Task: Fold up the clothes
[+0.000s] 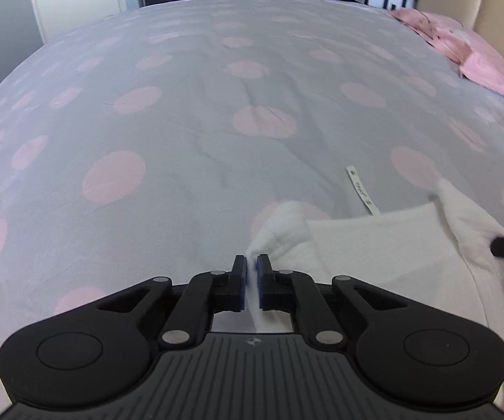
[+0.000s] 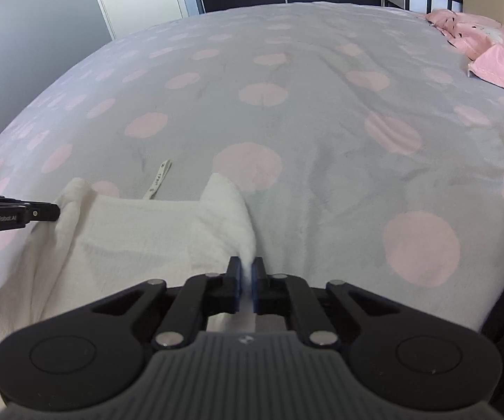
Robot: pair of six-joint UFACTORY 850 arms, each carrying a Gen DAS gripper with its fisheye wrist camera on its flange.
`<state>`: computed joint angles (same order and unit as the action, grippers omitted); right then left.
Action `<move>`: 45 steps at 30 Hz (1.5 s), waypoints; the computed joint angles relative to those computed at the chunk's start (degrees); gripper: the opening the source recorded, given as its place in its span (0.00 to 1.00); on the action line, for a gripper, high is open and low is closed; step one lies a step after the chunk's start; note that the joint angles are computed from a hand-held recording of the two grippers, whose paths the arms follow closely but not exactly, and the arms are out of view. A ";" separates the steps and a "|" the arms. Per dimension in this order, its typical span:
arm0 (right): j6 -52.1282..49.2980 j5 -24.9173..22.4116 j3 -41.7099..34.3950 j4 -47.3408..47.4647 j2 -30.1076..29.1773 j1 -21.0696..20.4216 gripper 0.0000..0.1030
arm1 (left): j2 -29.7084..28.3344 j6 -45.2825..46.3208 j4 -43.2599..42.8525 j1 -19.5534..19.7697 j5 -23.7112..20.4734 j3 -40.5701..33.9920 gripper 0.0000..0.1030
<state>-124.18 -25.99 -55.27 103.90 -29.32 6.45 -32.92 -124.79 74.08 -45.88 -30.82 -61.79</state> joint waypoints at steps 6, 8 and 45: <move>0.65 2.35 -1.55 1.25 -2.80 1.07 0.08 | -2.43 1.17 -0.96 1.37 -0.14 -1.46 0.02; 0.70 1.60 -1.97 1.38 -3.51 0.83 0.08 | -3.18 0.95 -1.09 1.79 -0.15 -2.08 0.02; 16.38 1.35 26.59 -31.32 27.64 -6.37 0.43 | 16.69 -7.80 -8.60 -24.18 0.21 17.36 0.25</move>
